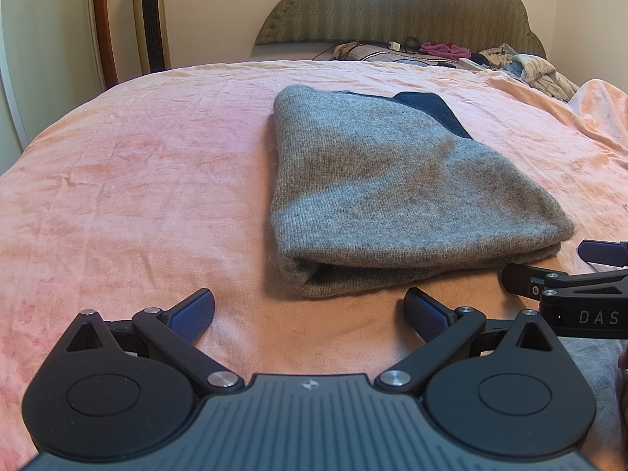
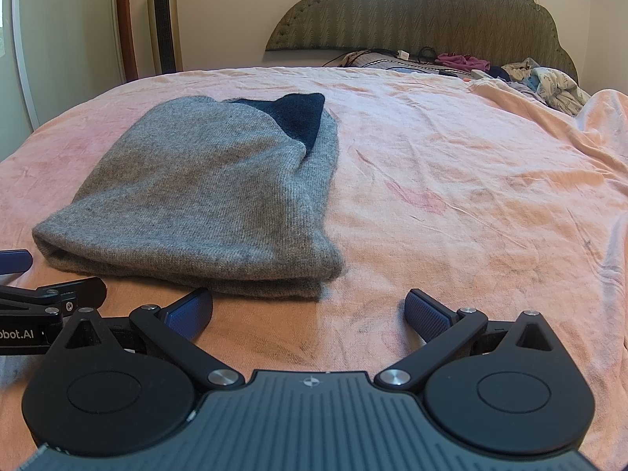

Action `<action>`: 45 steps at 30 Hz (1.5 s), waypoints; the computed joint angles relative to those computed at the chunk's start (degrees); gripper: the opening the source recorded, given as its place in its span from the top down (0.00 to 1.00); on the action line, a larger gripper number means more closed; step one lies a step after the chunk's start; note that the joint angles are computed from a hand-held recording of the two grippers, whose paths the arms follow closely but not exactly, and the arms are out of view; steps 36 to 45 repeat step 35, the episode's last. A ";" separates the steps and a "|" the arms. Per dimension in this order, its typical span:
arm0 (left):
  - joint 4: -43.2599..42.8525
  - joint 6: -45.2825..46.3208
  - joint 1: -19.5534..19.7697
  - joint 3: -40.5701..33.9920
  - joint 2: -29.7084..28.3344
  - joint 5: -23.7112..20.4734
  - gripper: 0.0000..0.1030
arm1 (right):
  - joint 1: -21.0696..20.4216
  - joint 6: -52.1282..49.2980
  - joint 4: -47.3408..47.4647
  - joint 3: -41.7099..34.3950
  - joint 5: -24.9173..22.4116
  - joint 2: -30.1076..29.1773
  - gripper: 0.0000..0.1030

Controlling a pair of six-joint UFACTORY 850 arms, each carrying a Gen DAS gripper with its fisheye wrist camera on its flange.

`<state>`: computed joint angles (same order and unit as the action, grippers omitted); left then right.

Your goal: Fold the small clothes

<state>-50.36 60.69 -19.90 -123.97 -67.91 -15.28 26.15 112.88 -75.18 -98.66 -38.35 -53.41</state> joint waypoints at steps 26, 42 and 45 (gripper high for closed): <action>27.70 -30.05 -1.03 -7.23 -2.50 -6.57 0.00 | 0.09 -2.98 3.39 -1.24 -0.32 -0.37 0.00; 12.37 -14.78 1.14 -2.14 0.77 -2.50 0.00 | -1.48 0.30 0.93 3.08 5.71 3.15 0.00; 12.37 -14.78 1.14 -2.14 0.77 -2.50 0.00 | -1.48 0.30 0.93 3.08 5.71 3.15 0.00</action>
